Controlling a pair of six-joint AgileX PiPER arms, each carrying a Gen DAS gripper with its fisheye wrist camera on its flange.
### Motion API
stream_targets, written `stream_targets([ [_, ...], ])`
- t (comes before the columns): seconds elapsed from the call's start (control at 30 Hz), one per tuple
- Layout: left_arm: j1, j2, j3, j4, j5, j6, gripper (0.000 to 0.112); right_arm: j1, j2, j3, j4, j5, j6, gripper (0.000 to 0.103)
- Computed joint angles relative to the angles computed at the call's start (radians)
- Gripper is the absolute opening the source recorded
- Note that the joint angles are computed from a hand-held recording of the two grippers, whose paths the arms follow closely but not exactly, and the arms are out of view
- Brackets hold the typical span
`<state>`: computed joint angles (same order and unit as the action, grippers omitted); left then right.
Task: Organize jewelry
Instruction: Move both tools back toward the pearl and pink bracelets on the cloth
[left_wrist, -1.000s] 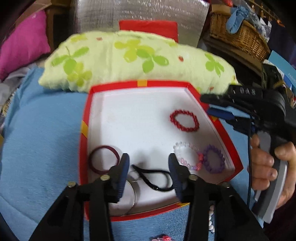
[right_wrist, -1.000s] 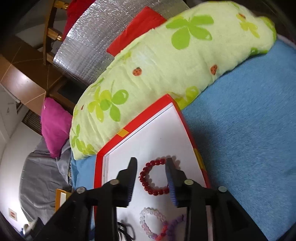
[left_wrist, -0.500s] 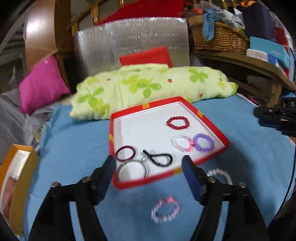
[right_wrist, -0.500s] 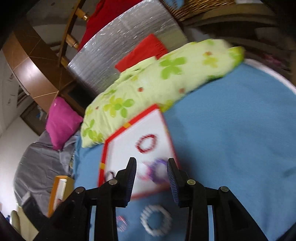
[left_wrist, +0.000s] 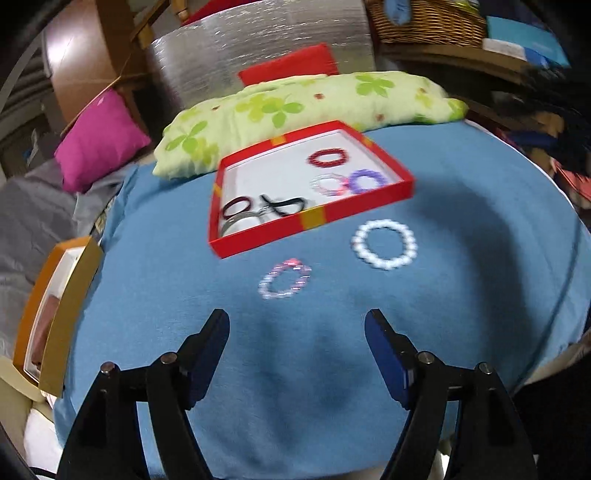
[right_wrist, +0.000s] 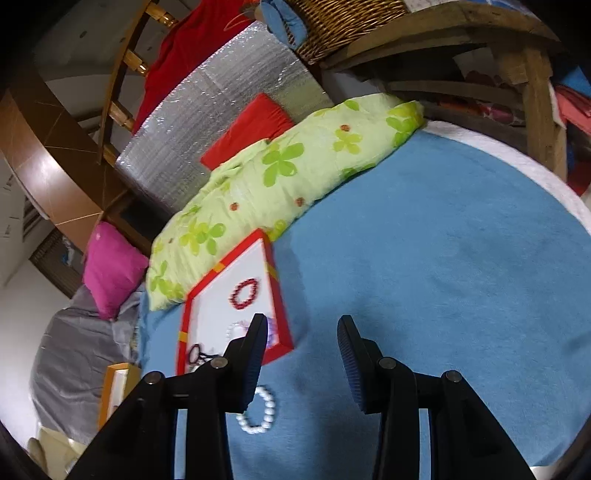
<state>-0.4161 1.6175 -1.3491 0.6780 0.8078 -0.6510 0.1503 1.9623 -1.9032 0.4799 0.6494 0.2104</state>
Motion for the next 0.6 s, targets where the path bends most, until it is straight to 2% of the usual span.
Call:
stream_targets([
  [0.23,-0.122,-0.144,0.107,0.137,0.07,-0.097,0.077,0.049,0.014,-0.012,-0.005,0.0,-0.028,0.043],
  [0.4,-0.085,-0.27,0.183,0.153,0.108,-0.133,0.077,0.005,0.01,0.033,0.235,0.021,-0.221,0.043],
  [0.5,-0.025,-0.337,0.25,0.133,0.079,-0.154,0.077,-0.016,0.023,0.031,0.357,0.089,-0.355,0.043],
  [0.6,0.059,-0.359,0.305,0.069,-0.001,-0.129,0.077,-0.003,0.015,0.046,0.358,0.118,-0.415,0.043],
])
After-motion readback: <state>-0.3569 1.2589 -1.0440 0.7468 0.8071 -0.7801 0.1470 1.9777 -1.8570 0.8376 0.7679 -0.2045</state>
